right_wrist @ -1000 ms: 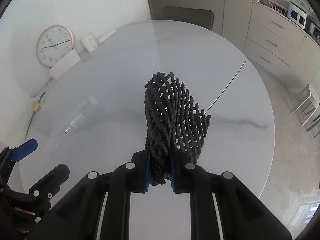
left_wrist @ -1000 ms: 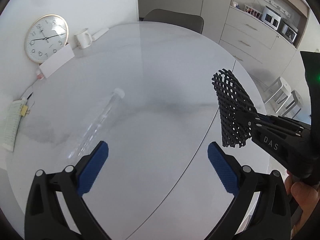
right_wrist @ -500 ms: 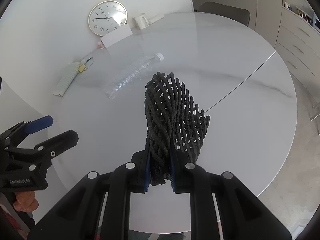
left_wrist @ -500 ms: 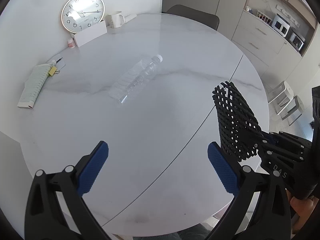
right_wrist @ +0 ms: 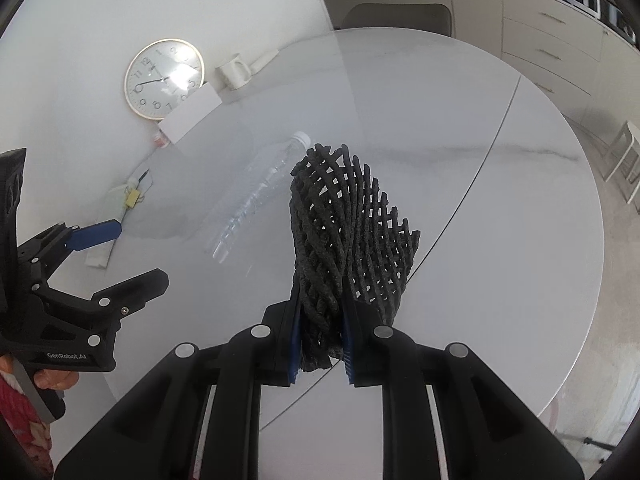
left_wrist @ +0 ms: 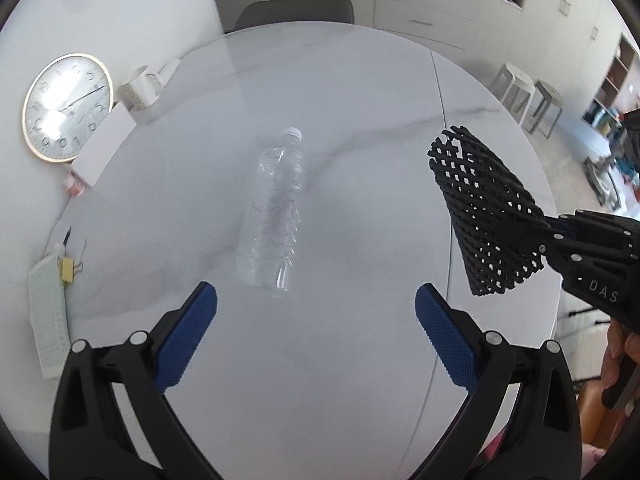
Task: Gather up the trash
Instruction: 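Grasp the clear plastic bottle with the left tool while the right tool holds the mesh object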
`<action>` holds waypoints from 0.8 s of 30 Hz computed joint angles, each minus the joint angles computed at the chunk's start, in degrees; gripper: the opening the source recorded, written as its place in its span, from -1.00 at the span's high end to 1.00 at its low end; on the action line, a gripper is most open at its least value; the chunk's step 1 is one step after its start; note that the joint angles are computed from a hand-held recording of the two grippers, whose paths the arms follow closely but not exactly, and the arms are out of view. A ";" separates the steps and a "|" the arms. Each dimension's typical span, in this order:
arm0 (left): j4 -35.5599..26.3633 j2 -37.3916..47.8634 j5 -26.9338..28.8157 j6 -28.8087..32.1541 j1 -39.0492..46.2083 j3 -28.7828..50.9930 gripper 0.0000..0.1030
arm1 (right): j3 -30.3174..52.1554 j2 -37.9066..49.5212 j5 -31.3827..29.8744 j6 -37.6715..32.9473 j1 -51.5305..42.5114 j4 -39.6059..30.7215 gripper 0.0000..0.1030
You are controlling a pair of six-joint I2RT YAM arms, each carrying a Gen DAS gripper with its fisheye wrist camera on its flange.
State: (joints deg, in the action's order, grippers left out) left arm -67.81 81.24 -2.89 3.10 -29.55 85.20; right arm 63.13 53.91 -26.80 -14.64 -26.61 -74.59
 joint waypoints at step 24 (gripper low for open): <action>-7.32 43.69 9.75 14.89 8.56 33.77 -0.85 | 4.74 18.84 7.02 11.41 14.02 12.84 0.64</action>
